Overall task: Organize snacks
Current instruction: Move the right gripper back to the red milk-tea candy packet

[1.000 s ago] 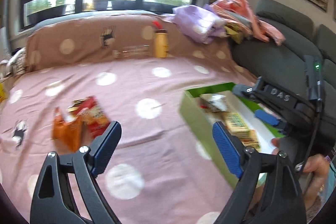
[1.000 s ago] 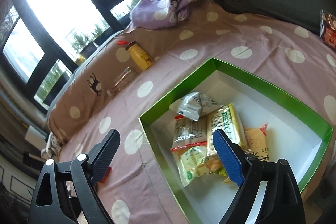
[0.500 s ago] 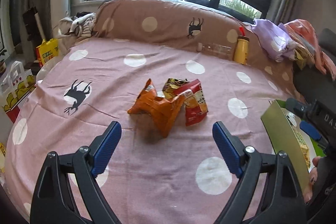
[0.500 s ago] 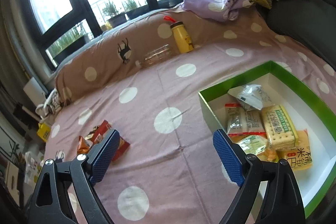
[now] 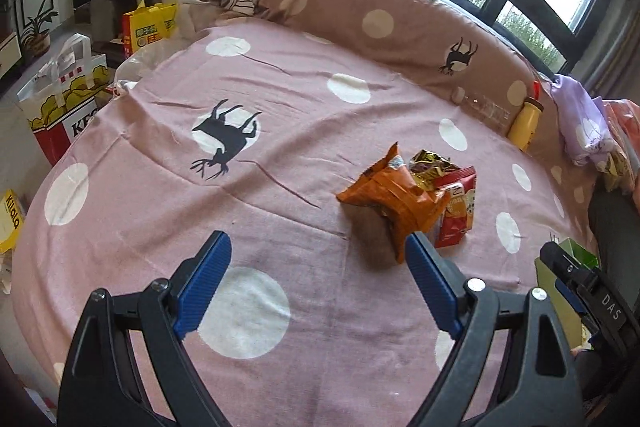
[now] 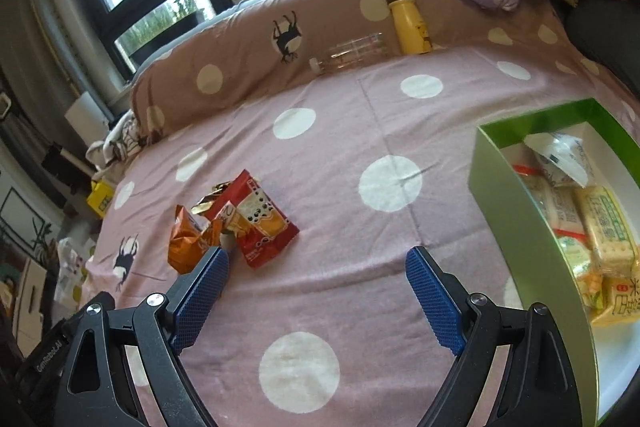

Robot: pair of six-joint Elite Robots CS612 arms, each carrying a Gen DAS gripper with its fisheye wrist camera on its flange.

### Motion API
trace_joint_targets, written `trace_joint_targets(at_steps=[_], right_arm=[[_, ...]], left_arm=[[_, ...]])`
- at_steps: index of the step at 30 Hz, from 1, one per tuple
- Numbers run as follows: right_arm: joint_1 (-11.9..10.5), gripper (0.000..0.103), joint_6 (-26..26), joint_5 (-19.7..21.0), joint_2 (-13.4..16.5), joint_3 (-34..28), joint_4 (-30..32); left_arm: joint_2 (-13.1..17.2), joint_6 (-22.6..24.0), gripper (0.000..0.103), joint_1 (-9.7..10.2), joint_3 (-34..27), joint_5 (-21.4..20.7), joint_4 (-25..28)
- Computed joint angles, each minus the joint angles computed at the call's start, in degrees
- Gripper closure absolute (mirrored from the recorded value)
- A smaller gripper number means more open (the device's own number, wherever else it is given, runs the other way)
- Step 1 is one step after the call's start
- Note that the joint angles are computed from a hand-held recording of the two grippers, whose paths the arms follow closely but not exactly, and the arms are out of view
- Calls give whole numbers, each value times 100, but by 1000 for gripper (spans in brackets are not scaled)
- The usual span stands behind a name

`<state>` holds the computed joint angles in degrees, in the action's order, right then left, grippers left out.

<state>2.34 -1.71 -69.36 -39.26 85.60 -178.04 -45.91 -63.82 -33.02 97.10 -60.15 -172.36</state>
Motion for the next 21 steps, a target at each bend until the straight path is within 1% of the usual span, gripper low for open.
trace_joint_targets(at_steps=[1, 3, 6, 8, 10, 11, 14, 16, 18, 21], right_arm=[[68, 13, -237, -91, 41, -114, 149], [201, 13, -731, -230, 149, -363, 464], [331, 13, -1415, -298, 334, -732, 943], [395, 13, -1693, -506, 462, -939, 1113], [410, 13, -2032, -461, 593, -1143, 1298], [421, 13, -2122, -494, 650, -1234, 1386], [417, 13, -2168, -412, 777, -1433, 1560], [433, 13, -2002, -473, 858, -1558, 1642], [421, 13, -1899, -324, 935, -1682, 1849], [435, 13, -1813, -325, 980, -1618, 1412]], left_arm=[[-8, -47, 14, 9, 0, -3, 65], [-8, -59, 14, 30, 21, -42, 26], [-11, -6, 14, 42, 33, -63, -6], [-17, -7, 14, 50, 30, -74, 49], [-15, -1, 14, 66, 20, -108, 80], [-11, 25, 14, 79, 7, -137, 83], [-4, 38, 14, 92, -8, -203, 54], [1, 81, 14, 89, -14, -228, 14], [12, 157, 14, 83, -34, -248, -7], [19, 229, 14, 77, -51, -275, 9]])
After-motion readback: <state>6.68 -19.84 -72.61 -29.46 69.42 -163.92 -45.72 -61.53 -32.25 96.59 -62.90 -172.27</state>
